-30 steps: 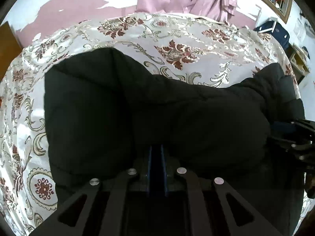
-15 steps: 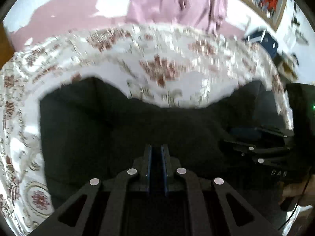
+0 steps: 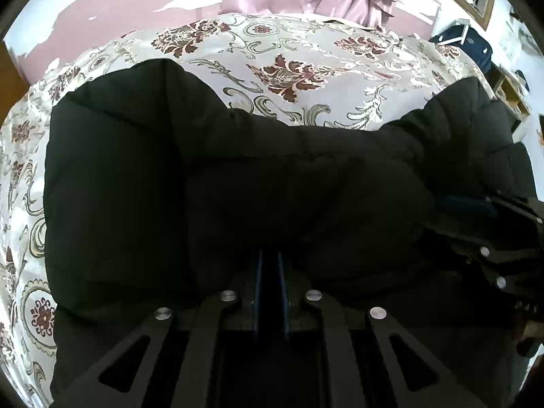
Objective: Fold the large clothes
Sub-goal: 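Lift the hem with both grippers and fold it over toward the collar, then lower the hem onto the jacket and open both grippers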
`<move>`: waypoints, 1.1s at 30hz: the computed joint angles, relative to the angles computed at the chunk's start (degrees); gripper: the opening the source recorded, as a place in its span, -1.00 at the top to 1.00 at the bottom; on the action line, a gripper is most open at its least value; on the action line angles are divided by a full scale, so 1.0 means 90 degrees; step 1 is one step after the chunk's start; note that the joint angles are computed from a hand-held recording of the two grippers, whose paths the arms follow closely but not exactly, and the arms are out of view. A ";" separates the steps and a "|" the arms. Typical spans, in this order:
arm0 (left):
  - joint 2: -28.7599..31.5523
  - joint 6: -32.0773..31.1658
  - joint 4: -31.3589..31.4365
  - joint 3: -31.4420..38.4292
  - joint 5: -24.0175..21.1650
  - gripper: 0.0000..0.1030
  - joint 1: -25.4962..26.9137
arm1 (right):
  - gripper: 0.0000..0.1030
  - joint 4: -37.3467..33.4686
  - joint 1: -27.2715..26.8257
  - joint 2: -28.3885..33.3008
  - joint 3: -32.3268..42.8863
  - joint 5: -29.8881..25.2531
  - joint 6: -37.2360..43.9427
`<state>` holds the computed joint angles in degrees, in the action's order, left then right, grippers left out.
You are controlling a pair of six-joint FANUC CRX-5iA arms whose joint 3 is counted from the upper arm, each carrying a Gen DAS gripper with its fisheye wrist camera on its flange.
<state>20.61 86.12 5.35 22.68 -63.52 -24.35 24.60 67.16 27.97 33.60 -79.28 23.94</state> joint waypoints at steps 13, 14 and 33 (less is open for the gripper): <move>-0.0484 0.0355 -0.0638 -0.0465 0.0012 0.78 -0.0276 | 0.09 0.0281 0.0322 0.0335 0.0342 -0.0723 -0.0108; -0.0515 0.0395 -0.0581 -0.0480 0.0018 0.78 -0.0266 | 0.10 0.0339 0.0349 0.0379 0.0458 -0.0786 -0.0086; -0.2981 -0.0019 0.0333 -0.2608 -0.0436 0.54 0.0494 | -0.44 0.0233 0.1672 -0.0797 -0.0440 -0.1083 -0.1950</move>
